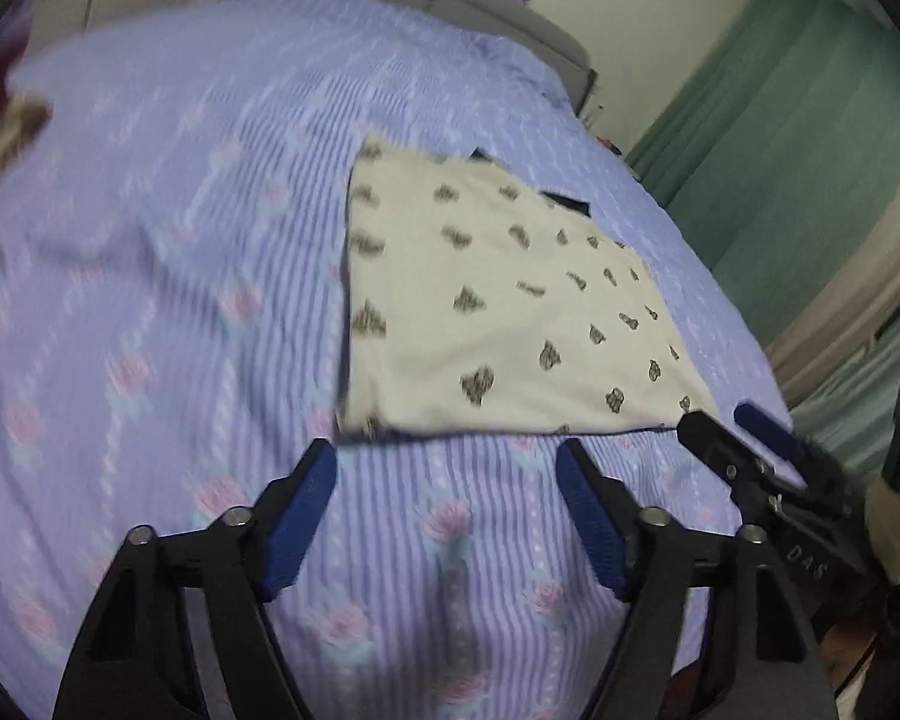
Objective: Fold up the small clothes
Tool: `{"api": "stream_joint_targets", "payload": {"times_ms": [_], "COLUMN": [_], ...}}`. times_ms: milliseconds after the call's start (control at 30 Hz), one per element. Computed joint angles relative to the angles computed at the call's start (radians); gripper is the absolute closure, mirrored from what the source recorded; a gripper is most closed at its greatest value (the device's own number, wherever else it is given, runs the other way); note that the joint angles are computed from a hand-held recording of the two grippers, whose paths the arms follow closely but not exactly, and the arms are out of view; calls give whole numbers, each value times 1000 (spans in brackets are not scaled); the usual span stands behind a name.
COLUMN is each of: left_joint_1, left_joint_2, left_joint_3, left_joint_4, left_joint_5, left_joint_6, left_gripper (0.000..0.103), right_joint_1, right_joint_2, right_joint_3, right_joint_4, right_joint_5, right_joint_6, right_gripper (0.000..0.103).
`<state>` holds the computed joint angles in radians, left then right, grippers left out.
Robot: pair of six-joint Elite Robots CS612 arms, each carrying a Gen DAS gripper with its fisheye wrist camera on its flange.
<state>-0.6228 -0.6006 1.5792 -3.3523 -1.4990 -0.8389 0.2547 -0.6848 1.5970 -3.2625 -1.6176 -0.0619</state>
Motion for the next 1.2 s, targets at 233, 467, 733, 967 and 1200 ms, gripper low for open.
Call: {"api": "stream_joint_targets", "payload": {"times_ms": [233,467,733,967,1200], "left_joint_1": [8,19,19,42,33], "left_joint_2": [58,147,174,199,171], "left_joint_3": [-32,-130,-192,-240,-239], "left_joint_4": [-98,-214,-212,-224,-143], "left_joint_5": [-30,-59,-25,-51,-1], "left_joint_6": [-166,-282,-249,-257,-140], "left_gripper": [41,41,50,71,87], "right_joint_1": [-5,-14,-25,-33,-41], "right_joint_2": [6,12,29,40,50], "right_joint_3": [13,2,-32,-57,-77], "right_joint_4": [14,20,57,83,97], "right_joint_5": [-12,5,-15,-21,-2], "right_joint_6": [69,112,138,151,165], "right_gripper": [19,19,19,19,19]}}
